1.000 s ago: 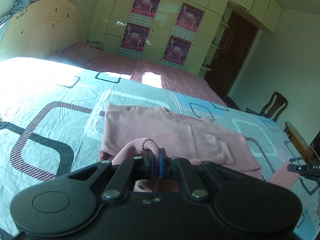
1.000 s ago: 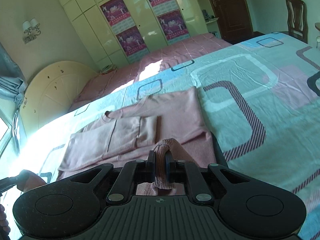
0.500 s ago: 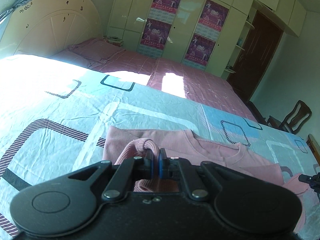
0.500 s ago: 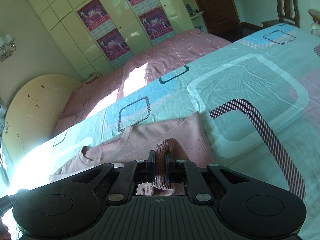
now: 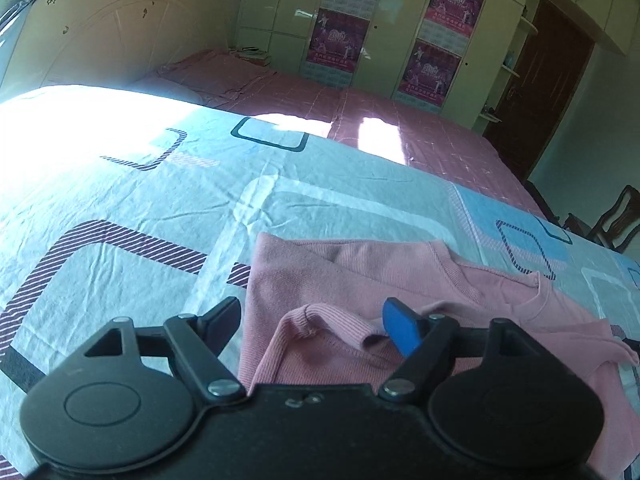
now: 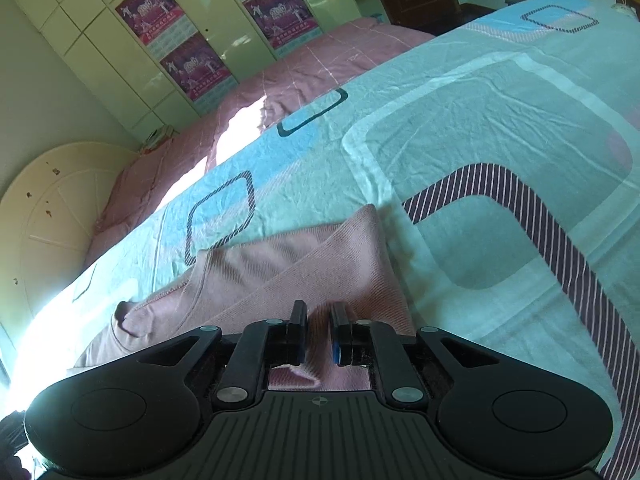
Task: Fold small clothes
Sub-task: 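Lift the held hem with both grippers and fold it over toward the collar, then open both grippers to release the hem onto the collar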
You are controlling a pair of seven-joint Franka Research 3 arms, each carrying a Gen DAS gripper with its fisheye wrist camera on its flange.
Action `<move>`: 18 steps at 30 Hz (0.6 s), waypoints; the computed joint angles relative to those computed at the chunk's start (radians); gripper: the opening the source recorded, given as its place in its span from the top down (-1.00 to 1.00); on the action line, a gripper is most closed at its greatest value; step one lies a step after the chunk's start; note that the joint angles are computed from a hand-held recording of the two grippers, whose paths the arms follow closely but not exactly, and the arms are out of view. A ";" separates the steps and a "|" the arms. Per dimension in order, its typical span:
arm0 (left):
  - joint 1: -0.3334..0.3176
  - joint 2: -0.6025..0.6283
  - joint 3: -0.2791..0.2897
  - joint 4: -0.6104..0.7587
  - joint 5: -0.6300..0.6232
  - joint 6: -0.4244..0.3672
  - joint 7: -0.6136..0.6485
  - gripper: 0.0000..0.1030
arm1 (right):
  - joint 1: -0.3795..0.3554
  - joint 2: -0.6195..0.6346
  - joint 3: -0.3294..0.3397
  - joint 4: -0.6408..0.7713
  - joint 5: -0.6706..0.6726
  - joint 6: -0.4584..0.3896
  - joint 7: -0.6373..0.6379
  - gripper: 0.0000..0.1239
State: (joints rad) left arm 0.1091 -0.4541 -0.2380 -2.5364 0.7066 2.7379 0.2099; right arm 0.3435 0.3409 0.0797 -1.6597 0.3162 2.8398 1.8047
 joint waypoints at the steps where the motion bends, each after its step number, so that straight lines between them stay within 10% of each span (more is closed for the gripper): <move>1: -0.008 -0.011 0.012 -0.009 -0.003 0.009 0.020 -0.50 | -0.002 -0.005 -0.001 -0.008 0.001 0.020 -0.007 0.46; 3: -0.012 -0.018 0.023 -0.017 -0.003 0.031 0.060 -0.50 | -0.011 -0.007 0.005 -0.016 0.009 0.062 -0.031 0.14; 18: -0.010 0.232 0.082 0.100 -0.018 0.177 0.316 -0.15 | -0.022 0.142 0.057 0.185 0.015 -0.093 -0.380 0.14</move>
